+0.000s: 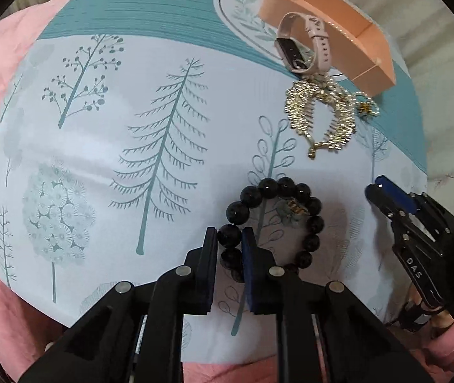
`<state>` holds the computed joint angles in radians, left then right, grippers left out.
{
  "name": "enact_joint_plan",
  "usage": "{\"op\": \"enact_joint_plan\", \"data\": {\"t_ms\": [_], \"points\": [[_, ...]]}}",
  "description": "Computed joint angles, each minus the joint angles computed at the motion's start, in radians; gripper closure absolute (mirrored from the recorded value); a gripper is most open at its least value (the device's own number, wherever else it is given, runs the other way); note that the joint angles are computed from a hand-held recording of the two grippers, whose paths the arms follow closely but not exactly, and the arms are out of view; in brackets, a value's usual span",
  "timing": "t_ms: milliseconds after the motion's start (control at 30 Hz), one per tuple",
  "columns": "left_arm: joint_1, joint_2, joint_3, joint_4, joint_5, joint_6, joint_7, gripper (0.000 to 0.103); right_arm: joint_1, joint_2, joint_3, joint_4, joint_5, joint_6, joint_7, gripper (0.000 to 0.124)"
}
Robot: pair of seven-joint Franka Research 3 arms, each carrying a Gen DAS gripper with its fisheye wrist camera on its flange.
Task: Organize jewelry
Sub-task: 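Carry the black bracelet and coin pendant into the pink box and release both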
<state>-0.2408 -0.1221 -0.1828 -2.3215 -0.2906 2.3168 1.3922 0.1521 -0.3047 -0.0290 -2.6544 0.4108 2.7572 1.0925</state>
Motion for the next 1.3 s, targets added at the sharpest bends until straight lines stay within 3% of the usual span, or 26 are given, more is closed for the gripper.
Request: {"op": "enact_joint_plan", "data": {"t_ms": [433,700,900,1300], "points": [[0.01,-0.009,0.017,0.18,-0.077,-0.209,0.085,0.09,0.012,-0.054,-0.025,0.035,0.094,-0.032,0.013,0.106],[0.027,0.039,0.007,0.362,-0.028,-0.358,0.131,0.09,0.022,-0.057,-0.023,0.103,0.141,0.02,0.061,0.106],[0.046,0.126,-0.001,0.563,-0.032,-0.477,0.194,0.09,0.005,-0.033,0.004,0.163,0.097,0.065,0.132,0.106],[0.056,0.38,-0.054,0.991,0.046,-0.571,0.278,0.09,-0.031,0.047,0.029,0.263,-0.023,0.129,0.282,0.105]]}}
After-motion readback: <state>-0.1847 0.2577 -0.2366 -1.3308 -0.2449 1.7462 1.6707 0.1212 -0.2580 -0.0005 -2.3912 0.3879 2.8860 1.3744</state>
